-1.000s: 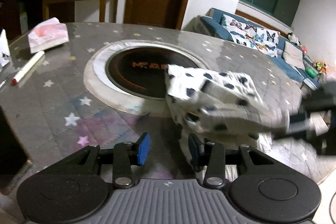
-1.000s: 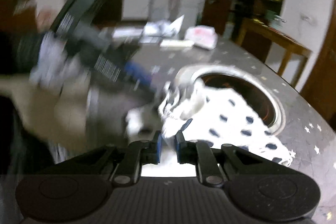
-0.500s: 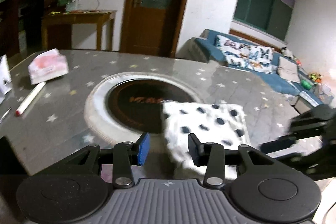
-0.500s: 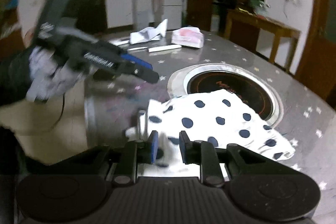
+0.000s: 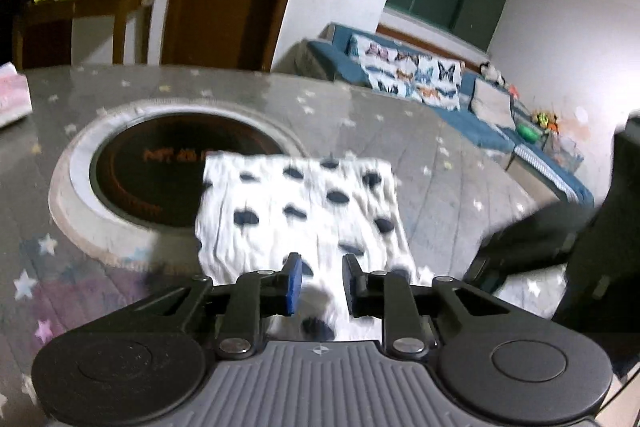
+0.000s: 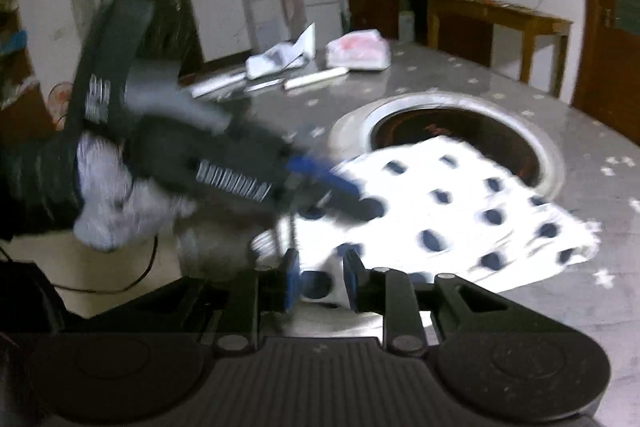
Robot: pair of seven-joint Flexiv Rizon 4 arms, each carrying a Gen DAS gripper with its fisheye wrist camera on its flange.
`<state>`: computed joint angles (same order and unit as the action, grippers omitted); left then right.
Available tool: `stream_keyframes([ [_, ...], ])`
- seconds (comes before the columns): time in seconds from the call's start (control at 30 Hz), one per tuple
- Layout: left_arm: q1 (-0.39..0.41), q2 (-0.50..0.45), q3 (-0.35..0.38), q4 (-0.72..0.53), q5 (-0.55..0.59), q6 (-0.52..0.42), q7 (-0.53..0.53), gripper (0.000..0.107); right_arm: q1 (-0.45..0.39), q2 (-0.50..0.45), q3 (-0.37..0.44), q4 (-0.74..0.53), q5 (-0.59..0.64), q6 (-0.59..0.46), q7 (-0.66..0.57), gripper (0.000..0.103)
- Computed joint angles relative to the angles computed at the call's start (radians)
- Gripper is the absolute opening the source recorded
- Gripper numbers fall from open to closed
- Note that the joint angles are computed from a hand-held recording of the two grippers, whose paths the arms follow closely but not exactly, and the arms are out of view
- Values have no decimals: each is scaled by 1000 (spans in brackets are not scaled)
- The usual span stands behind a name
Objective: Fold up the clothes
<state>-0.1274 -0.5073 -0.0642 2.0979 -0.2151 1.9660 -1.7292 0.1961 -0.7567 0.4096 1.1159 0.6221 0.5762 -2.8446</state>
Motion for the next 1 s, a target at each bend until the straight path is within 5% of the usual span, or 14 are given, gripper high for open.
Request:
stream_keyframes([
  [0.23,-14,-4,9,13,-5,-13,1,23,81,-101,-48,-158,-48,154,124,27],
  [0.43,-28,-1,17,20,-17,-14,1,23,181,-281,-114,-366,-188,252,360,31],
  [0.57,-3,-2,-5,27,-1,-6,-11,23,207,-355,-158,-441,-291,262,504,25],
  [0.83,32,-7,-32,28,27,-1,-38,24,198,-356,-44,-477,-304,203,398,26],
  [1.0,45,-6,-42,33,43,4,-54,24,261,-422,-77,-588,-310,107,402,26],
])
